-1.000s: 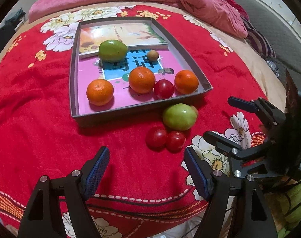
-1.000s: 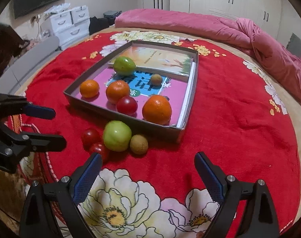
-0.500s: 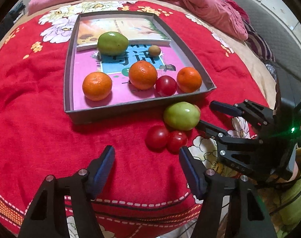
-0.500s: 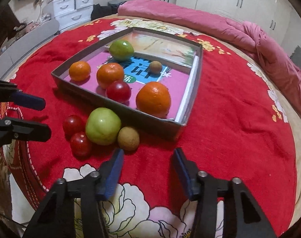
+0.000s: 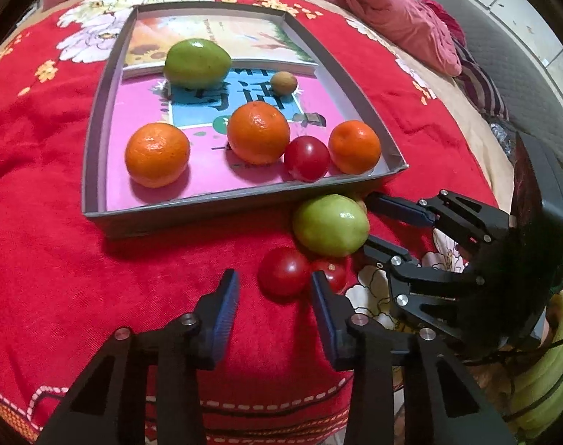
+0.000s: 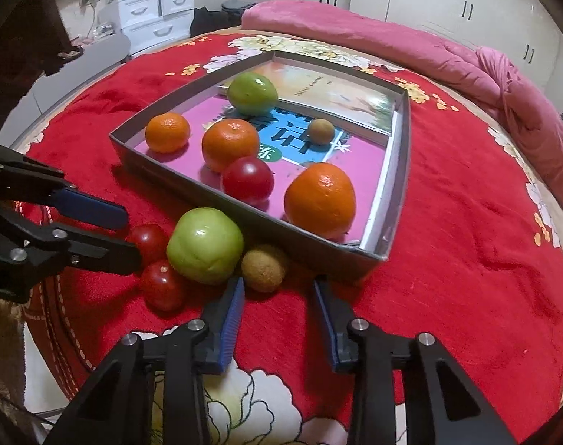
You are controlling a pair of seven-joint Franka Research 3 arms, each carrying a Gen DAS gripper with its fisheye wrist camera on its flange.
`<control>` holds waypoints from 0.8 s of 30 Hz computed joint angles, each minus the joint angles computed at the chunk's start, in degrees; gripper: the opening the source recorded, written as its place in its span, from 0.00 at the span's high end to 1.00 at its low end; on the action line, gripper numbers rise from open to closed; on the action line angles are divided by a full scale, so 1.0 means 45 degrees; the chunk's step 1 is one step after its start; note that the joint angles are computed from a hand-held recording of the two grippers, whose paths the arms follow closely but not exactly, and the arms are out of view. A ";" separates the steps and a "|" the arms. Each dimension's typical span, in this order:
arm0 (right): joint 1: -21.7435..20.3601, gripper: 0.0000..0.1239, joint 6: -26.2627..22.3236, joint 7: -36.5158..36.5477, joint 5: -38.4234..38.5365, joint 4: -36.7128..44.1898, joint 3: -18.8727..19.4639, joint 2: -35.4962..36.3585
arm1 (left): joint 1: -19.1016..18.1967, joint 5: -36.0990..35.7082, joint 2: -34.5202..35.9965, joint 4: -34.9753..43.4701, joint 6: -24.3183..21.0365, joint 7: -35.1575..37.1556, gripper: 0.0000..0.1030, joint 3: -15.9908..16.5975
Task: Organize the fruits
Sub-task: 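Grasp a red tomato with the left tool while the right tool grasps the small brown fruit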
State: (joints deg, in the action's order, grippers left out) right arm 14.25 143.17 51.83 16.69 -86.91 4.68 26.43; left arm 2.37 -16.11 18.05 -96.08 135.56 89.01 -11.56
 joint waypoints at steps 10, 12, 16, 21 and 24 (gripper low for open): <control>0.0088 0.70 0.0159 0.0105 -0.0004 0.0144 0.0008 0.0199 | 0.0244 -0.0673 0.0780 0.0857 -0.0463 0.0132 0.61 -0.0209; 0.0097 0.71 0.0207 0.0152 -0.0001 0.0142 0.0006 0.0216 | 0.0385 -0.0999 0.0921 0.1007 -0.0575 0.0326 0.61 -0.0327; -0.0003 0.77 0.0206 -0.0001 0.0238 0.0126 0.0129 0.0191 | 0.0609 -0.1559 0.1023 0.1089 -0.0713 0.0787 0.67 -0.0479; -0.0268 0.77 -0.0030 -0.0161 0.0848 0.0198 0.0308 0.0154 | 0.0577 -0.1702 0.1033 0.1094 -0.0753 0.0967 0.68 -0.0447; -0.0487 0.77 -0.0086 -0.0338 0.1434 0.0084 0.0425 -0.0024 | 0.0551 -0.1713 0.1032 0.1102 -0.0748 0.0962 0.69 -0.0432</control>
